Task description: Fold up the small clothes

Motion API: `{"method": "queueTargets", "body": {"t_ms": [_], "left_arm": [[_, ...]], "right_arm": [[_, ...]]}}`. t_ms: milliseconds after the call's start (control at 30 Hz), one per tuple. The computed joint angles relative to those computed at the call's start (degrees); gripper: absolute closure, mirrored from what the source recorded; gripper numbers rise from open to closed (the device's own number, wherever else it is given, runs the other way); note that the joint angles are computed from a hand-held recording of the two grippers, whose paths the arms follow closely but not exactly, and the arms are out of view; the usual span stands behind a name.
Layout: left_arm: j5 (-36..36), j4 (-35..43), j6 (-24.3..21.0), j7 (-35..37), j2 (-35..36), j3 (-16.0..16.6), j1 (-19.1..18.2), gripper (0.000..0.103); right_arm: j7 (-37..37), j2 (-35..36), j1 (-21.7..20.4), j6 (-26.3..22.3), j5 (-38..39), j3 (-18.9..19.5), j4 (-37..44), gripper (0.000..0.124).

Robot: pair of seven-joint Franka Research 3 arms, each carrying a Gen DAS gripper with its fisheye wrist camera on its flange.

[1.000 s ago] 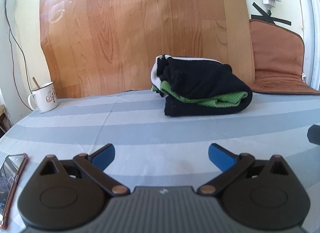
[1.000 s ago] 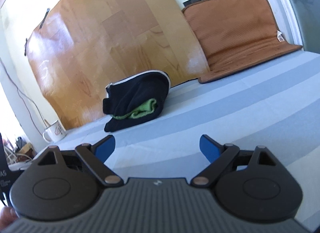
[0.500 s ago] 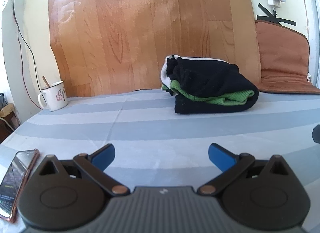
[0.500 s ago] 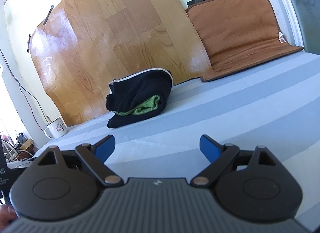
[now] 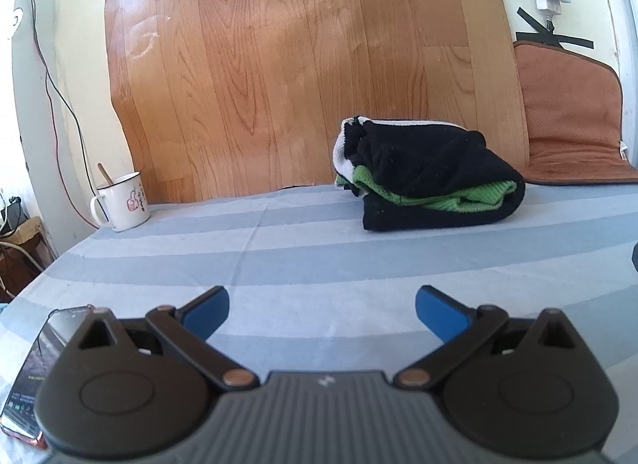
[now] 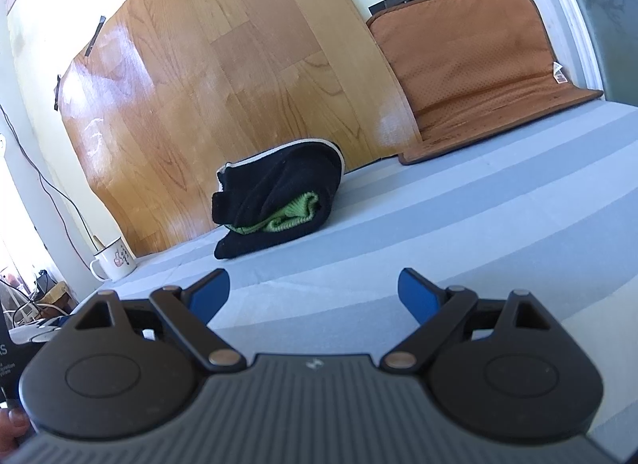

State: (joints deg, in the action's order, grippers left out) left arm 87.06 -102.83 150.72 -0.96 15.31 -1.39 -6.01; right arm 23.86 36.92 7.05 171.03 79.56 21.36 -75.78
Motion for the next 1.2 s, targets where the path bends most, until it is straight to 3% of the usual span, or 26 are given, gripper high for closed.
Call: {"method": "queueTargets", "body": {"t_ms": [667,1200], "left_arm": [[1.6,0.0,-4.4,-0.4,0.2,-0.3,-1.0,0.000],[0.4,0.0,-5.2,0.3,0.2,-0.4,-1.1,0.000]], "right_arm": [[0.3,-0.1,-0.1,-0.4,0.3,-0.1,0.0,0.031],[0.1,-0.1,-0.1,-0.3,0.7,0.0,0.0,0.031]]}}
